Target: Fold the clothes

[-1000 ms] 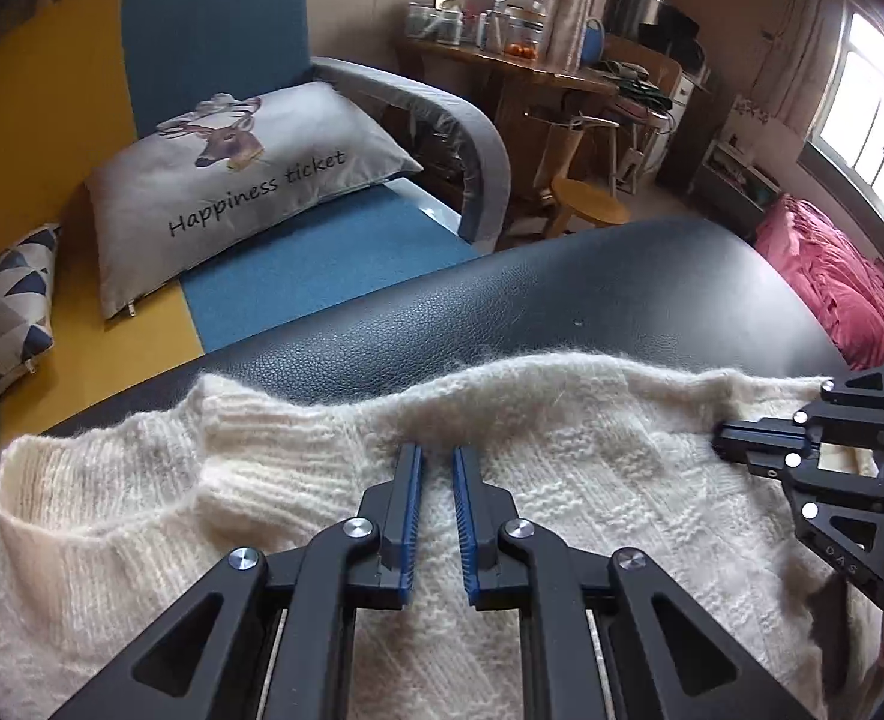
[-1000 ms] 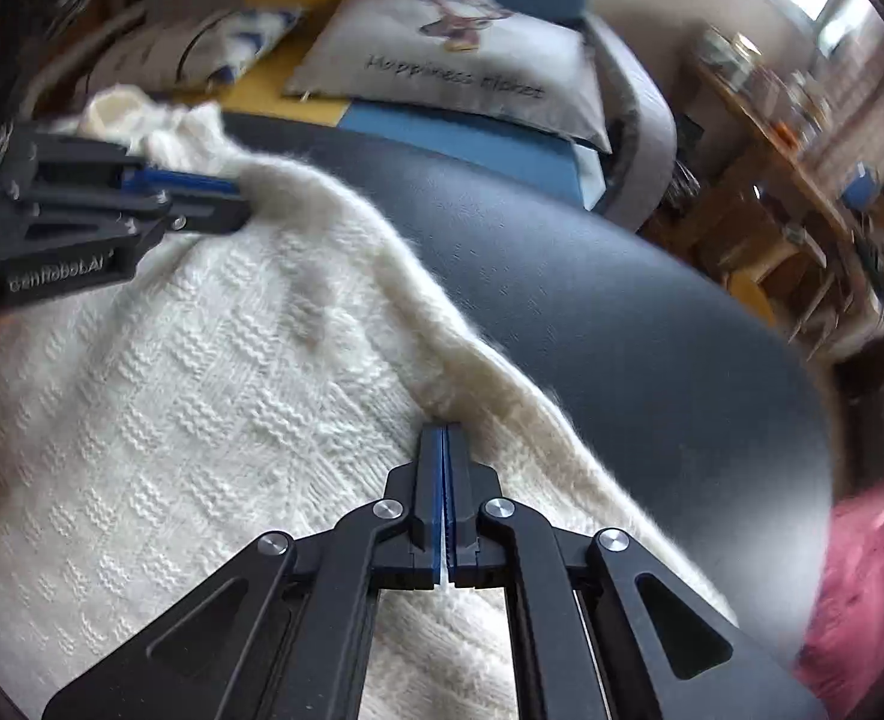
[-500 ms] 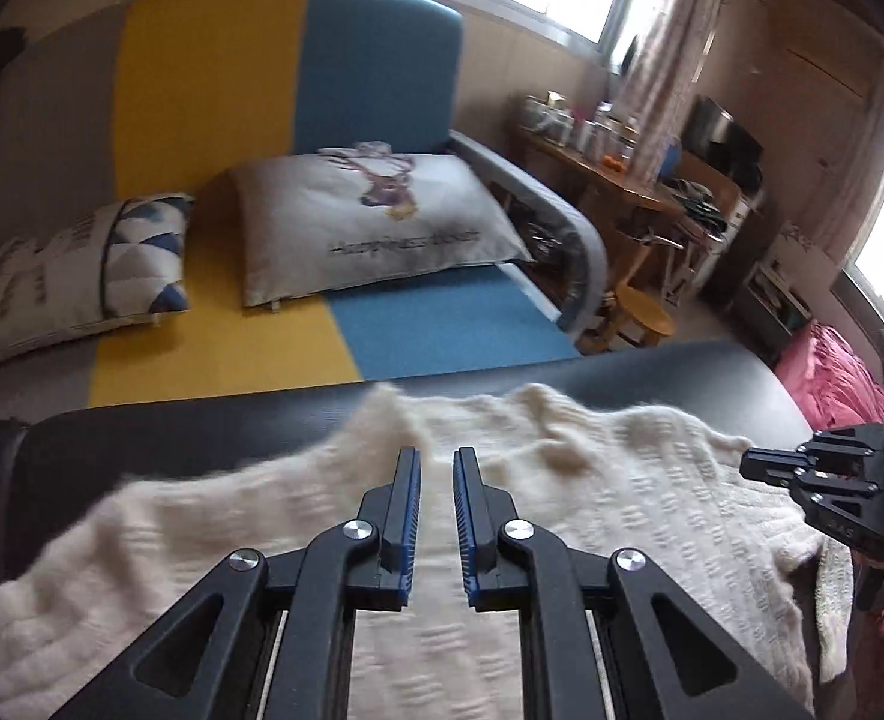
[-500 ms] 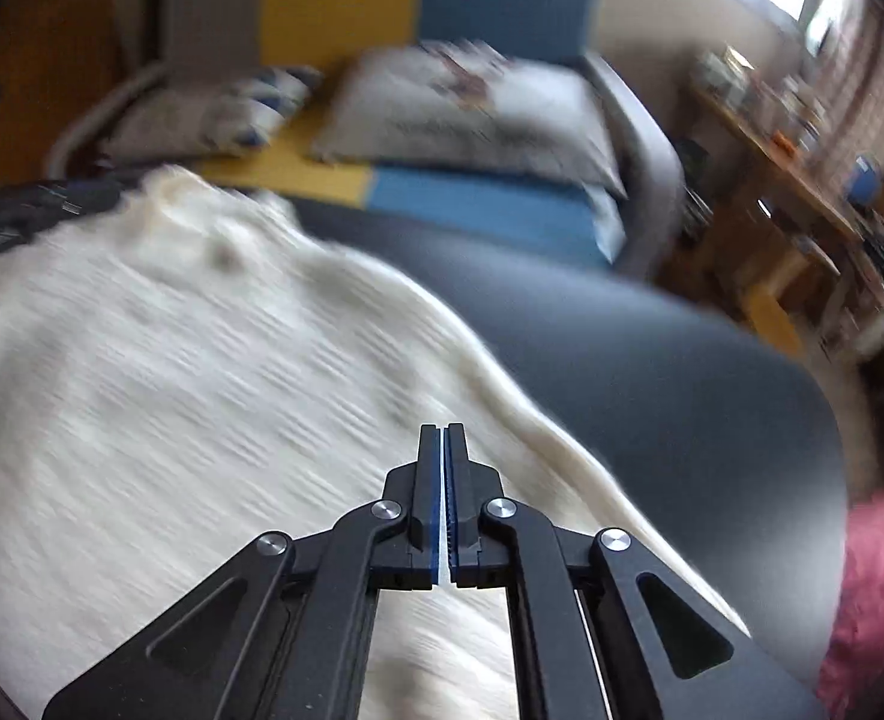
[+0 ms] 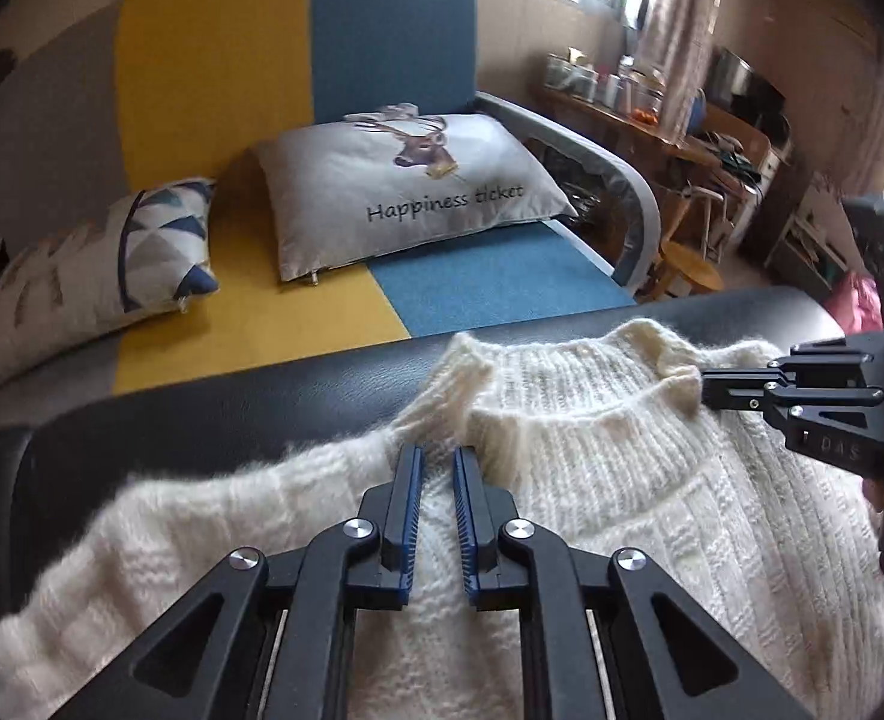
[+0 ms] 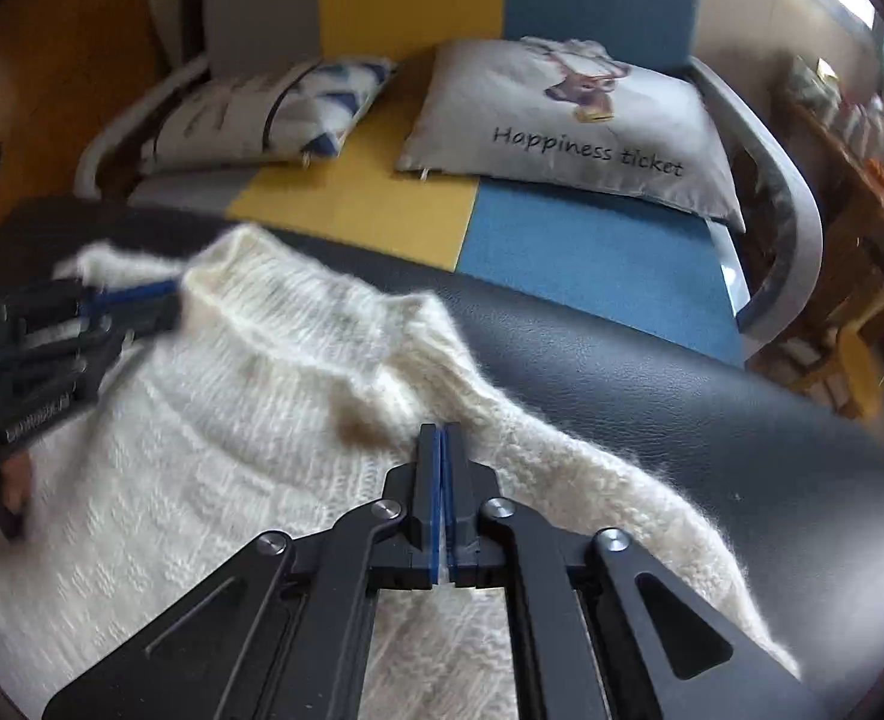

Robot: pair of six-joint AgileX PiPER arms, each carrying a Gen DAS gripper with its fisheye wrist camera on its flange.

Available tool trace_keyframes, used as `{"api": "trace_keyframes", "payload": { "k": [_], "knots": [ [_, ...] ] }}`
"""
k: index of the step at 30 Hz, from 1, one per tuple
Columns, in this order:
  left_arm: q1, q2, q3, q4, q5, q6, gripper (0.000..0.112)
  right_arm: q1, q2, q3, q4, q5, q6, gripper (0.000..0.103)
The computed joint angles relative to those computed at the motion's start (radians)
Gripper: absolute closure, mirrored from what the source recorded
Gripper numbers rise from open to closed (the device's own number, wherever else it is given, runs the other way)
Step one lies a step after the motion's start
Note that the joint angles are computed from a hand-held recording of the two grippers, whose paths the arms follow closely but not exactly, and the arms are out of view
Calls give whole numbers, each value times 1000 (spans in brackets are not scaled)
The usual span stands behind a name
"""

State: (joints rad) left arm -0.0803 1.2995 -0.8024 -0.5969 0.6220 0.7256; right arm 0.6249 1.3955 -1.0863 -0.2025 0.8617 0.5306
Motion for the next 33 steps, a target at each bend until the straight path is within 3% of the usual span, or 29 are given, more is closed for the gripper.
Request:
{"api": "trace_keyframes", "payload": {
  "k": [3,5,9,14,16,18,22,26,30,33],
  "knots": [
    [55,-10,-6,-76,60,49,101,-70,-41,64,88,-81,-34,103],
    [99,-29,-9,-154,113,123,101,-69,-51,61,100,-78,-38,103],
    [125,-61,-27,-205,123,155,101,17,-41,-17,13,-48,-4,101],
    [8,66,-124,47,81,-85,101,49,76,-116,-19,3,-4,101],
    [-38,73,-101,148,8,-175,101,51,112,-123,-34,9,14,101],
    [-33,49,-66,145,-31,-183,101,34,94,-74,-50,-38,67,102],
    [18,31,-70,90,11,-191,102,8,65,-60,-14,-46,82,101],
    [71,-27,-44,-86,62,-4,102,61,20,-79,-27,-73,87,97],
    [-38,26,-85,29,56,-85,102,74,66,-138,135,-112,-68,97],
    [-68,68,-81,92,7,-175,101,116,185,-225,75,-19,-40,97]
  ]
}}
